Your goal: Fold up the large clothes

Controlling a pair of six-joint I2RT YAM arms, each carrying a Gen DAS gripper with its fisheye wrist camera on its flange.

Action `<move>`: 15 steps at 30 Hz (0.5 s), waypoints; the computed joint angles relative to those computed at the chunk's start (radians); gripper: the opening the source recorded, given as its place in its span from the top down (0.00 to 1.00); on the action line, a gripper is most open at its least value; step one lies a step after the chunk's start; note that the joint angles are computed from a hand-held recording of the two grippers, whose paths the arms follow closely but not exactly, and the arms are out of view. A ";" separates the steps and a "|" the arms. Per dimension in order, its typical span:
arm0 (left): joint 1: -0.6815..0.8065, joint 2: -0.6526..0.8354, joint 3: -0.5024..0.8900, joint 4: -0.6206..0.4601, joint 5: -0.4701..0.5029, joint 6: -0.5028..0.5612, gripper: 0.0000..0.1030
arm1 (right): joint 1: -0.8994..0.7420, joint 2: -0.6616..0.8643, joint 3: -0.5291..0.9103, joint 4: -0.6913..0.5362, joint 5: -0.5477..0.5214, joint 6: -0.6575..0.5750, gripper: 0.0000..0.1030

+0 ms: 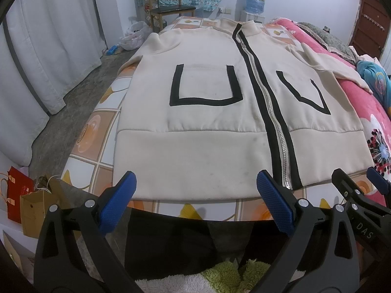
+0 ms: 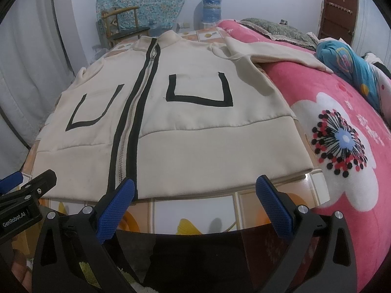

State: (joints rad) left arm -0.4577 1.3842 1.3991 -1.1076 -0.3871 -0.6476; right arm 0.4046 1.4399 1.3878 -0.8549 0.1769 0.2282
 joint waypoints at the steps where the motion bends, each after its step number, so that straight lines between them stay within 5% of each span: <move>1: 0.000 0.000 0.000 0.000 0.000 0.000 0.07 | 0.000 0.000 0.000 0.000 0.000 0.000 0.06; 15: 0.002 -0.006 -0.003 -0.004 0.005 0.007 0.07 | -0.002 0.001 -0.021 0.013 -0.001 0.002 0.06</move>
